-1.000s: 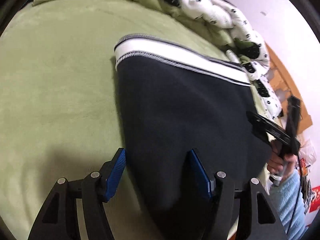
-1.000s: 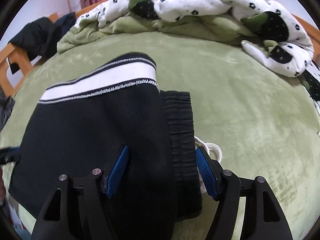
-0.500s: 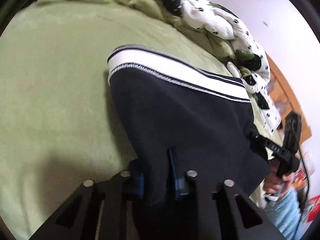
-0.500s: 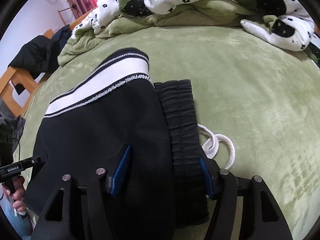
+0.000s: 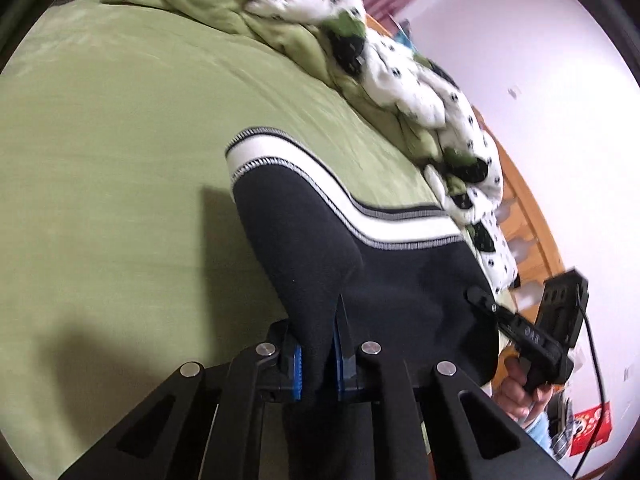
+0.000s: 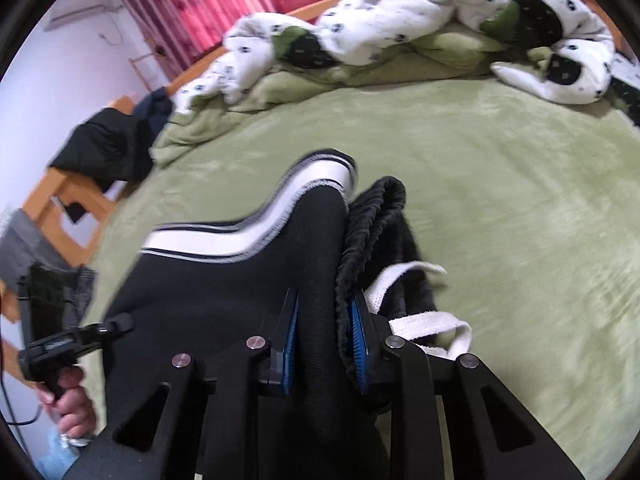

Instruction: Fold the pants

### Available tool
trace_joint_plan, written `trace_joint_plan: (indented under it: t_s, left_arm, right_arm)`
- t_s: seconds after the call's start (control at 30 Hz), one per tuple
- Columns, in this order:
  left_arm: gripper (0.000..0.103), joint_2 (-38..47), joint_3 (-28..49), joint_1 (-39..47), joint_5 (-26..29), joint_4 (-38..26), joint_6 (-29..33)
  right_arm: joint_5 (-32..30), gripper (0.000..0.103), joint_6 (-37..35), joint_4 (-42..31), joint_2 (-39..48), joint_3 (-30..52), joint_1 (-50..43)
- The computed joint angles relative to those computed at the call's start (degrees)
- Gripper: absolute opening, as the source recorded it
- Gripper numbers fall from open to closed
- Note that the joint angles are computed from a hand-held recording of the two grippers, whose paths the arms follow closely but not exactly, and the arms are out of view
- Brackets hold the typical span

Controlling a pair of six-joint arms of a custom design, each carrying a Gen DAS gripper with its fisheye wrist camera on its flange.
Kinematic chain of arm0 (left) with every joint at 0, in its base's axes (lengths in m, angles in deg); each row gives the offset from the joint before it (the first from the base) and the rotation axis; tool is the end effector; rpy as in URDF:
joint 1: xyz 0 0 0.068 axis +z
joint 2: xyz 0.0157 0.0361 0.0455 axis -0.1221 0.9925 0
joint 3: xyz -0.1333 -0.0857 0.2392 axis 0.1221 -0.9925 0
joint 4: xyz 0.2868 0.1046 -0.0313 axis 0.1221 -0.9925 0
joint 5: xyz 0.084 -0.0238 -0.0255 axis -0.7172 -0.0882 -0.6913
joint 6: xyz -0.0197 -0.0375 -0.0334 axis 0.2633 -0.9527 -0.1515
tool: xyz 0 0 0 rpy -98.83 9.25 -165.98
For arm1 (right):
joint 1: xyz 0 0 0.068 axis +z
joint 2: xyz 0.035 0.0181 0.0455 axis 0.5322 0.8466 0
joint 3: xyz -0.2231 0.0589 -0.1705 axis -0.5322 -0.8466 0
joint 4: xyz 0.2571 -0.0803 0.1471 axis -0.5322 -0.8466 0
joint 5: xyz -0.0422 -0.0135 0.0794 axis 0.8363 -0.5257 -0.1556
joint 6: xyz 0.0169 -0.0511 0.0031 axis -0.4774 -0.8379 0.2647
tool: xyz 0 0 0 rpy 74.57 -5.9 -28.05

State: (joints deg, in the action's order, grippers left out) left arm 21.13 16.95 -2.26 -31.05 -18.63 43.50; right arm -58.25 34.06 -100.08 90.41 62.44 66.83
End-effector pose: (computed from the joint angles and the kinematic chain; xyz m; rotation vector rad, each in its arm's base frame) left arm 0.3036 -0.0008 0.2433 0.2821 2.5003 -1.0259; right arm 0.1897 0.1192 0.2637 0.4383 2.3408 0.3761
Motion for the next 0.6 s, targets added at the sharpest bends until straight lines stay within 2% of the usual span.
trace_joint_plan:
  t_s: [0.1, 0.27, 0.37, 0.43, 0.5, 0.53, 0.6]
  left_arm:
    - [0.011, 2.8, 5.46, 7.88, 1.22, -6.24, 7.07]
    - [0.011, 6.52, 11.88, 15.17, -5.17, -11.06, 14.6]
    - [0.015, 8.87, 10.42, 15.95, -10.03, -10.32, 17.93]
    - [0.024, 8.8, 7.68, 15.86, -13.37, -7.68, 17.86]
    - [0.03, 8.17, 4.36, 15.39, -15.1, -3.94, 17.14]
    - [0.035, 8.24, 3.75, 15.63, -15.06, -3.62, 17.72]
    - [0.041, 7.75, 3.19, 15.11, -16.46, -3.42, 17.81]
  right_arm:
    - [1.38, 0.023, 2.93, 5.06, 5.68, 3.15, 6.82]
    - [-2.81, 0.023, 3.39, 16.58, 17.76, 8.25, 9.9]
    - [-3.99, 0.024, 1.53, 20.63, 24.93, 11.14, 10.77]
    - [-1.01, 0.025, -0.39, 22.0, 26.36, 10.47, 11.65]
    - [1.27, 0.03, -2.07, 20.0, 26.73, 8.98, 11.79]
    - [0.34, 0.036, -0.68, 17.05, 27.94, 9.25, 11.07]
    - [-2.32, 0.039, 0.34, 17.46, 27.24, 6.89, 9.51]
